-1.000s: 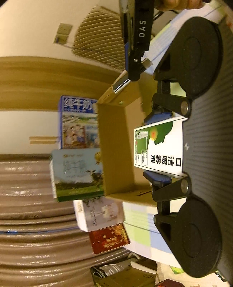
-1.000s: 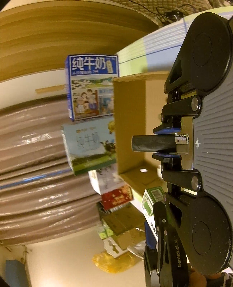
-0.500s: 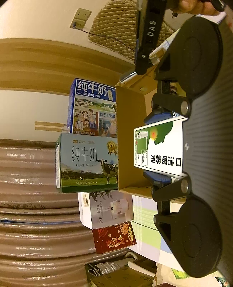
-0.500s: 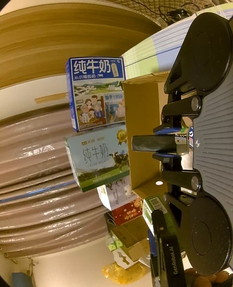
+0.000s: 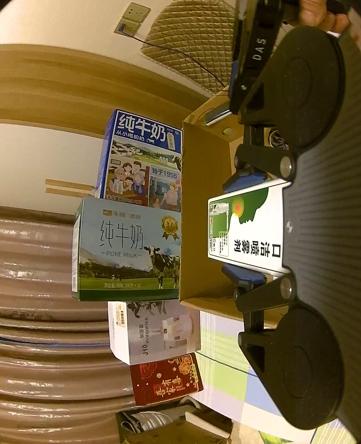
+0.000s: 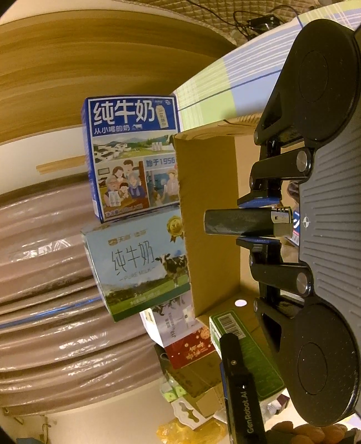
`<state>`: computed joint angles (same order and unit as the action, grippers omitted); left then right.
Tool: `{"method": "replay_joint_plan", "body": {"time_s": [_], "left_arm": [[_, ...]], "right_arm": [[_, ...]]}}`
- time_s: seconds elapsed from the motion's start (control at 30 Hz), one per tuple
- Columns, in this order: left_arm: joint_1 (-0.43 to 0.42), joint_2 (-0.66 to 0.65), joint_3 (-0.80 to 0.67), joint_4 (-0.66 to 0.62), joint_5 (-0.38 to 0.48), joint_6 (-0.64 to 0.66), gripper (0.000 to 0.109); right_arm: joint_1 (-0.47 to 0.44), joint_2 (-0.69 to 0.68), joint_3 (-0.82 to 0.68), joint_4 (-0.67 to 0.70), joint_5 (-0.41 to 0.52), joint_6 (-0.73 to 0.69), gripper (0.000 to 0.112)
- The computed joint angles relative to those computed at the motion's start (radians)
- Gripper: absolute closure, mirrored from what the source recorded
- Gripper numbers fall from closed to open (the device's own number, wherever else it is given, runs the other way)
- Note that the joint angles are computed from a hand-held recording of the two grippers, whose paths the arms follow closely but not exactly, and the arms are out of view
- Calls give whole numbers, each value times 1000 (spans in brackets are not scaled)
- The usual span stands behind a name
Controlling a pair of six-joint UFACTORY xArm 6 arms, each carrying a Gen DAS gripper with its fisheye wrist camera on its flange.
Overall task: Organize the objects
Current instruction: 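Carry the medicine box with the left tool while the right tool carries the lighter to the box, then open the left tool to drop the medicine box while the right tool releases the lighter into the box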
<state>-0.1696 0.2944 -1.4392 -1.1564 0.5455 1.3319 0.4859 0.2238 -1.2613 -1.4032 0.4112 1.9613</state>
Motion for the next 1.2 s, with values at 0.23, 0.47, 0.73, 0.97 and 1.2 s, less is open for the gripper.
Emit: {"method": "replay_joint_plan", "body": {"time_s": [0.23, 0.47, 0.73, 0.97, 1.2], "left_arm": [[0, 31, -32, 11, -1, -19, 58], [-7, 50, -58, 5, -8, -26, 58], [-4, 89, -99, -18, -17, -61, 50], [-1, 80, -84, -15, -21, -47, 50], [1, 69, -72, -21, -14, -33, 50]], "right_arm": [[-1, 16, -16, 3, 3, -2, 93], [1, 31, -31, 10, -1, -7, 93], [-4, 39, -35, 16, -7, -8, 93], [-2, 47, -46, 8, -18, 1, 93], [-10, 53, -48, -68, -45, 76, 93]]}}
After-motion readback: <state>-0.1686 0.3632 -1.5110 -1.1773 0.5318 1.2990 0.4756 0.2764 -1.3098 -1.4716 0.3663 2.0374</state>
